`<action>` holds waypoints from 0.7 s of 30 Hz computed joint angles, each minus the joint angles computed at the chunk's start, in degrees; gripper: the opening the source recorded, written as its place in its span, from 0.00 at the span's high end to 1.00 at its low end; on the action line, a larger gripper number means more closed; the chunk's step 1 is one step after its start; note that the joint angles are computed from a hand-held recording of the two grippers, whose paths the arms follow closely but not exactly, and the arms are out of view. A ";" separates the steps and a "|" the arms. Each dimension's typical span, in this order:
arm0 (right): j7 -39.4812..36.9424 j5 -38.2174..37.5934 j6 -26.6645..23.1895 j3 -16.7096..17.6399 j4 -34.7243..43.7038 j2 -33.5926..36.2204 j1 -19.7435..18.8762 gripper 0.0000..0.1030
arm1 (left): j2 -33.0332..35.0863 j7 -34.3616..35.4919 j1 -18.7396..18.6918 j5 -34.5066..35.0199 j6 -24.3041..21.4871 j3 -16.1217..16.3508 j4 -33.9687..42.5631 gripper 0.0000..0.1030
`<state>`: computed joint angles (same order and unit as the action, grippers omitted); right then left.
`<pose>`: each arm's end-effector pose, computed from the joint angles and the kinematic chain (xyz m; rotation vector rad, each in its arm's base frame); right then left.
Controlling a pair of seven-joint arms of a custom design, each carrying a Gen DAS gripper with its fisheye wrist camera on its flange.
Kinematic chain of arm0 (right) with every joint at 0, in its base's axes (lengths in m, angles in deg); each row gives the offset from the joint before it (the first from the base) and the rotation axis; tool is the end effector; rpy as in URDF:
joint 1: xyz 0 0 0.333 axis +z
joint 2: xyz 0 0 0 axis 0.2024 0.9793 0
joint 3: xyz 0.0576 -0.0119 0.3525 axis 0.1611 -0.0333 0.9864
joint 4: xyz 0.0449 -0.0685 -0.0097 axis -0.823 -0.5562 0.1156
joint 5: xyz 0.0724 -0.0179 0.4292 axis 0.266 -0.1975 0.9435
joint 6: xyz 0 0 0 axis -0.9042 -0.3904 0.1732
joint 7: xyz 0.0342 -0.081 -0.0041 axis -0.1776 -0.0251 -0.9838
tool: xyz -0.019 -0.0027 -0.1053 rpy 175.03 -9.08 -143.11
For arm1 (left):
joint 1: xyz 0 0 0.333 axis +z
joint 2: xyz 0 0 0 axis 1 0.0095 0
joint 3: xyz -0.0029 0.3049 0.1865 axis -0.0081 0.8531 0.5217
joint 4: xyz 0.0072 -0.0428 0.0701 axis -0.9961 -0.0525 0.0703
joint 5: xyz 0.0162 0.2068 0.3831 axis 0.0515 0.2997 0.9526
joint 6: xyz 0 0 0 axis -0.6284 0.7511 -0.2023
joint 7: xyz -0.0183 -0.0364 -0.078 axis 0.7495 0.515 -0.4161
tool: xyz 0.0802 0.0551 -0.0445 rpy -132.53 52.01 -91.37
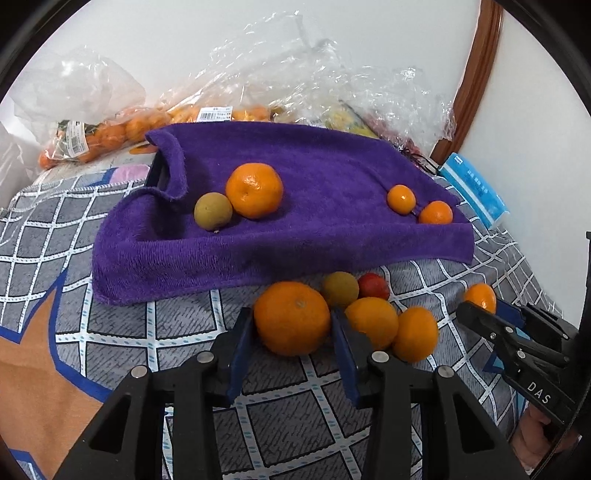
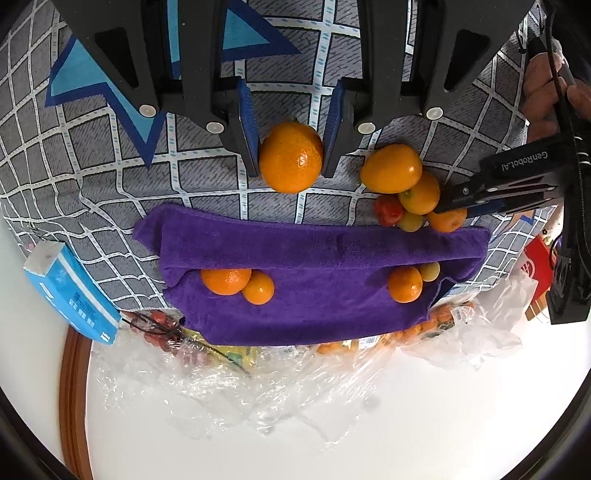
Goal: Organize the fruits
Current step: 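Grasp a tangerine with the right tool while the left tool grasps a large orange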
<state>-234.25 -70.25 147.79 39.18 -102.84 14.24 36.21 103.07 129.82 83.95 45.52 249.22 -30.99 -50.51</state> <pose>0.6053 0.2645 0.2726 -1.4851 2.0323 -0.7242 0.7251 -0.3411 0.2819 -1.3447 2.4476 -1.0502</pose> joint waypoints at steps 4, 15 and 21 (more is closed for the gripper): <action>0.66 -0.29 -0.31 -0.04 -0.10 -0.12 0.14 0.68 | 0.23 1.08 1.93 -0.79 1.28 -2.29 -0.80 0.62; 1.18 -0.70 -2.64 0.78 -0.94 -1.52 0.08 0.68 | 0.40 2.39 7.89 0.70 7.32 -9.18 -4.28 0.62; 0.51 -0.44 -3.40 1.35 -1.17 -2.59 -0.24 0.68 | -0.19 1.75 10.81 1.44 8.50 -11.79 -6.28 0.62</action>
<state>-233.74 -70.69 144.40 40.53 -104.01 11.65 35.97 102.88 131.56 94.76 46.96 257.72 -42.78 -56.78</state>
